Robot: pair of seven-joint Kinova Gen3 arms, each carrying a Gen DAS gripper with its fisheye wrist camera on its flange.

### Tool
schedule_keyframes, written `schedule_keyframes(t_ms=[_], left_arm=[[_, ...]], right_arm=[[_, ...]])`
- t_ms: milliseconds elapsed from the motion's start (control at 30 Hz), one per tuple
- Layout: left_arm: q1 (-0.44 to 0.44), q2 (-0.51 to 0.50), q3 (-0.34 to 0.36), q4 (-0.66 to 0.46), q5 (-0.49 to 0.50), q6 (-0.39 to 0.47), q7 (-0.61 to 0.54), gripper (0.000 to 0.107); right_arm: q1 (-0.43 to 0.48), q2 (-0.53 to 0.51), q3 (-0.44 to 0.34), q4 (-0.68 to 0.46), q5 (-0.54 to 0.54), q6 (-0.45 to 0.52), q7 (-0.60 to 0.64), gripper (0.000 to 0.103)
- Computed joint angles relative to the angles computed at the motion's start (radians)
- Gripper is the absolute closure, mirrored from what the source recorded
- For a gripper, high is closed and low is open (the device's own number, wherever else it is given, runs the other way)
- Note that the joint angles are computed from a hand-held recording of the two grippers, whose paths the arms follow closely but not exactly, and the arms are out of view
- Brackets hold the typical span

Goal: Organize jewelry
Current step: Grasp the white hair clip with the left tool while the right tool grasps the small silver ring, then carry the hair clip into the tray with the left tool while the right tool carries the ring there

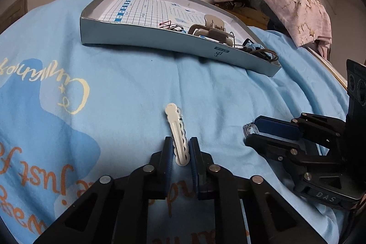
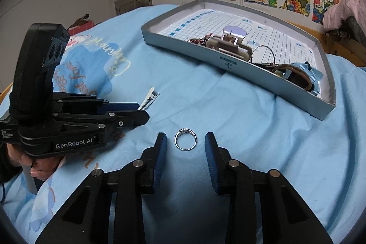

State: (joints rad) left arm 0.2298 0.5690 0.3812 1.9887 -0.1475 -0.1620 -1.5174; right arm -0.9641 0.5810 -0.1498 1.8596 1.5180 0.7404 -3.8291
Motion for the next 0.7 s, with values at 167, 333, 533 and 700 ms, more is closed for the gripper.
schedule_keyframes(t_ms=[167,333,533,700], left_arm=[[0.011,-0.004,-0.012,0.013,0.002,-0.019,0.0,0.103],[0.084,-0.025,-0.089,0.045,0.029,-0.077,-0.01,0.103],[0.126,-0.067,-0.134,0.061,0.056,-0.094,-0.016,0.103],[0.171,-0.111,-0.179,0.075,0.092,-0.116,-0.034,0.103]], right_arm=[[-0.002,0.003,0.003,-0.009,-0.016,-0.008,0.018,0.085],[-0.012,0.003,0.007,-0.003,0.001,0.005,-0.002,0.085],[-0.029,-0.001,0.001,0.014,0.043,0.059,-0.058,0.085],[-0.019,-0.018,-0.026,0.06,0.13,0.121,-0.187,0.085]])
